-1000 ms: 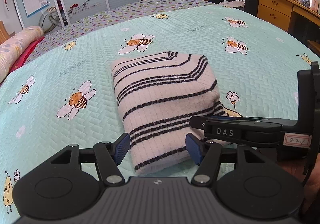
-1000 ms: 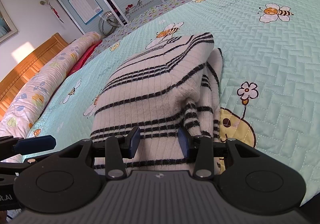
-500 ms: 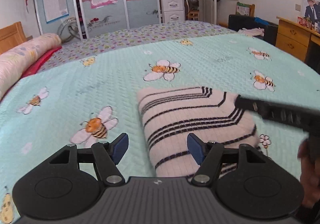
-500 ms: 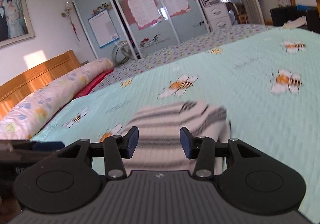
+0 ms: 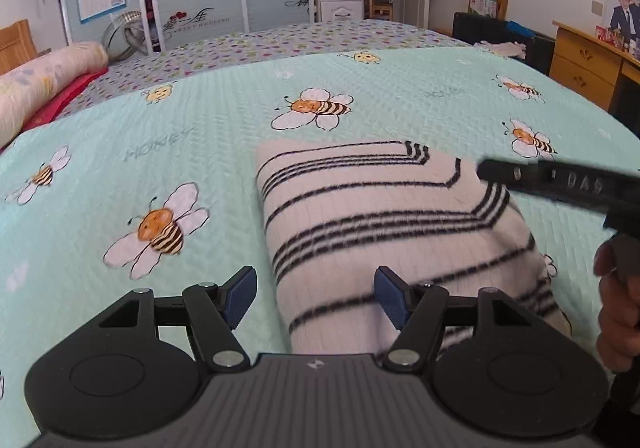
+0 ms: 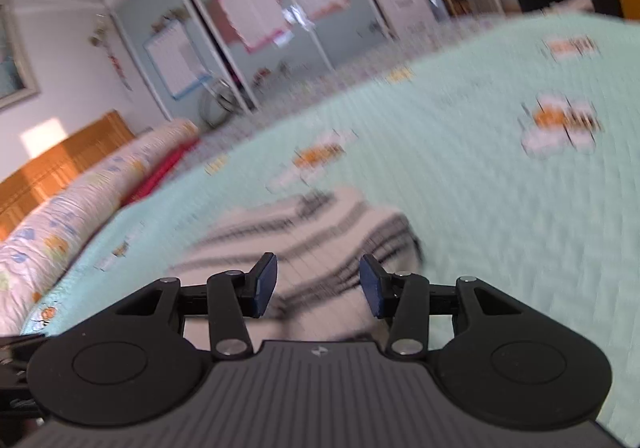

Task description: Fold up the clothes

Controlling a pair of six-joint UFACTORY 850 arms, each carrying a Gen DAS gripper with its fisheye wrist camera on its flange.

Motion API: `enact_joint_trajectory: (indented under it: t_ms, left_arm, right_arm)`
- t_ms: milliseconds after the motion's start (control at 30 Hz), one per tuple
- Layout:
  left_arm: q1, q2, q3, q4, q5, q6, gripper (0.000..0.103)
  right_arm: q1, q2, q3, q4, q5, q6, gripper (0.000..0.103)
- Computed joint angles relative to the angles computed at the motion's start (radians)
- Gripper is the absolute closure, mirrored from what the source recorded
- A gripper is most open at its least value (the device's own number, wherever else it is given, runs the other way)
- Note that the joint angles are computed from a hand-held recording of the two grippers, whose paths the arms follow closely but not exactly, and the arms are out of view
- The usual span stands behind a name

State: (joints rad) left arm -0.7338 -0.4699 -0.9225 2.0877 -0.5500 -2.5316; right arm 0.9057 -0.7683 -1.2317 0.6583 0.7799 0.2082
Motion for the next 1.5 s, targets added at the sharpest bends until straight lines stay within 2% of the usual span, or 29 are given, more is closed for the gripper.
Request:
enact_joint_trajectory:
  t_ms: [100, 133, 200, 300, 400, 467, 567, 667, 733, 800, 867, 967, 1000, 1100, 1133, 1167, 1233, 1267, 1300, 1400, 1500]
  left_arm:
    - [-0.005, -0.049, -0.033, -0.016, -0.002, 0.014, 0.032]
    - [-0.007, -0.061, -0.034, -0.002, -0.01, -0.006, 0.031]
    - [-0.007, -0.059, -0.017, 0.04, -0.019, -0.065, 0.028]
    - [-0.006, -0.024, 0.004, 0.063, -0.023, -0.085, 0.028]
    - [-0.001, -0.012, -0.013, 0.064, -0.057, -0.031, 0.028]
    - [0.013, -0.038, -0.06, 0.026, -0.049, 0.032, 0.028]
    - [0.049, -0.095, -0.137, 0.004, 0.015, 0.069, 0.028]
    - [0.078, -0.126, -0.171, -0.006, 0.073, 0.05, 0.012]
    - [0.091, -0.121, -0.165, 0.023, 0.093, -0.021, 0.011]
    - [0.093, -0.106, -0.152, 0.072, 0.07, -0.075, 0.014]
    - [0.094, -0.101, -0.156, 0.108, 0.033, -0.097, 0.014]
    - [0.119, -0.144, -0.221, 0.105, 0.049, -0.086, 0.014]
    - [0.127, -0.173, -0.256, 0.059, 0.064, -0.039, 0.014]
    - [0.153, -0.258, -0.35, -0.116, 0.137, 0.125, 0.014]
    - [0.163, -0.264, -0.353, -0.127, 0.159, 0.115, 0.013]
    - [0.17, -0.254, -0.343, -0.095, 0.169, 0.065, 0.013]
    - [0.181, -0.23, -0.319, -0.032, 0.181, -0.031, 0.015]
    - [0.177, -0.209, -0.299, -0.023, 0.159, -0.046, 0.02]
    - [0.17, -0.181, -0.271, -0.013, 0.135, -0.059, 0.025]
    - [0.142, -0.071, -0.142, 0.078, 0.061, -0.156, 0.024]
    - [0.087, 0.019, -0.005, 0.108, -0.013, -0.209, 0.024]
  right_arm:
    - [-0.023, -0.026, -0.049, -0.029, -0.047, 0.0, 0.046]
    - [-0.036, -0.045, -0.069, -0.04, -0.077, 0.019, 0.046]
    - [-0.051, -0.074, -0.07, -0.083, -0.083, 0.113, 0.047]
    - [-0.051, -0.069, -0.032, -0.109, -0.036, 0.21, 0.047]
    - [-0.036, -0.03, -0.003, -0.106, 0.035, 0.175, 0.046]
    - [-0.037, -0.018, -0.011, -0.124, 0.041, 0.154, 0.046]
    - [-0.058, -0.042, -0.076, -0.165, -0.034, 0.154, 0.046]
    - [-0.088, -0.106, -0.181, -0.165, -0.198, 0.128, 0.046]
    - [-0.108, -0.138, -0.221, -0.138, -0.272, 0.128, 0.047]
    - [-0.117, -0.124, -0.207, -0.175, -0.267, 0.176, 0.047]
    - [-0.112, -0.089, -0.182, -0.182, -0.223, 0.14, 0.047]
    - [-0.13, -0.099, -0.241, -0.267, -0.281, 0.196, 0.045]
    - [-0.138, -0.106, -0.266, -0.303, -0.306, 0.224, 0.045]
    - [-0.168, -0.211, -0.432, -0.392, -0.485, 0.344, 0.045]
    - [-0.178, -0.255, -0.491, -0.41, -0.543, 0.378, 0.045]
    - [-0.185, -0.277, -0.52, -0.422, -0.56, 0.406, 0.045]
    - [-0.195, -0.284, -0.527, -0.411, -0.535, 0.424, 0.045]
    - [-0.195, -0.27, -0.514, -0.354, -0.517, 0.376, 0.045]
    - [-0.187, -0.238, -0.471, -0.29, -0.481, 0.303, 0.045]
    - [-0.152, -0.12, -0.315, -0.183, -0.348, 0.146, 0.045]
    - [-0.095, 0.005, -0.125, -0.23, -0.228, 0.181, 0.045]
